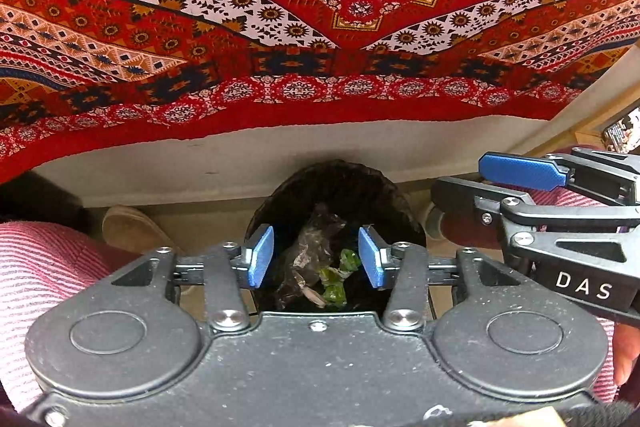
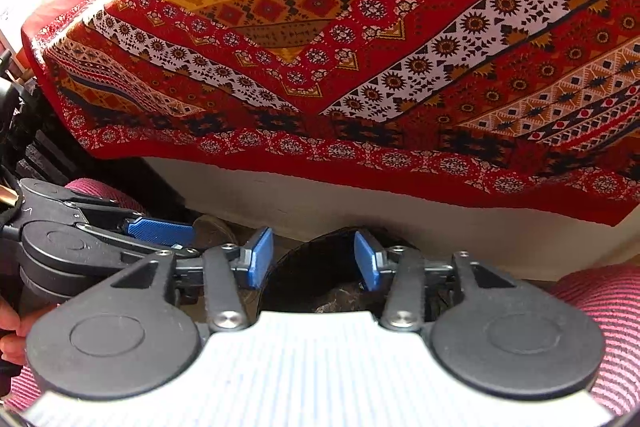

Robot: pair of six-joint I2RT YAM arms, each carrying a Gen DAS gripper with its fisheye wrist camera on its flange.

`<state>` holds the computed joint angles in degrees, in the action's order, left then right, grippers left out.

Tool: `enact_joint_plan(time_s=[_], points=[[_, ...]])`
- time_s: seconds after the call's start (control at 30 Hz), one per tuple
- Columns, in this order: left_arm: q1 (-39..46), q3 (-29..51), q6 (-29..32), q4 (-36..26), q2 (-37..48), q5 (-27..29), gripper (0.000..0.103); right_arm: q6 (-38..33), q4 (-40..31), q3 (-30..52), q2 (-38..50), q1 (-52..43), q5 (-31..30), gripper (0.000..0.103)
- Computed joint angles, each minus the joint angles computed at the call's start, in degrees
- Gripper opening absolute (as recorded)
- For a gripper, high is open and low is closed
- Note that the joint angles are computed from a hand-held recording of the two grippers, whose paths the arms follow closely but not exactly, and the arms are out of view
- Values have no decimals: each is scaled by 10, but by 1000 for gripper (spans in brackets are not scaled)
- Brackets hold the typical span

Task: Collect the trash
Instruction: 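Raise both open tools back toward the orange peels, then grasp an orange peel with the left tool while the right tool grasps another orange peel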

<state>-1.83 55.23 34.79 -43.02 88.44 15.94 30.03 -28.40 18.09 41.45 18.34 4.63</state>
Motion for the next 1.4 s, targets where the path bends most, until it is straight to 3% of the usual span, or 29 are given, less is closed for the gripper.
enact_joint_plan(time_s=[0.13,0.27,0.4,0.53,0.57,0.77,0.9,0.97,1.07,1.33,1.37,1.4], points=[[5,16,11,-21,-11,10,47,-2,-14,6,-13,-7,-4,64],[36,70,51,-85,-32,84,48,-21,-54,38,-59,-26,-15,66],[65,146,85,-134,-39,170,64,-93,-81,97,-107,-69,-19,78],[66,218,69,-134,-28,234,76,-172,-55,149,-110,-128,-37,84],[63,230,58,-118,-25,248,81,-190,-42,158,-104,-147,-45,85],[22,273,-70,11,-3,244,82,-241,71,201,5,-230,-64,85],[-14,331,-182,96,71,219,84,-265,131,228,103,-263,-91,86],[-25,391,-256,109,133,207,84,-289,161,242,159,-261,-83,86],[-41,533,-344,68,250,200,83,-301,189,263,235,-250,-78,88],[-90,789,-399,-13,435,141,72,-290,212,359,383,-235,-78,94],[-96,804,-406,-17,448,137,63,-292,208,374,399,-234,-78,95],[-101,842,-410,-36,472,133,48,-299,201,390,416,-233,-80,96]])
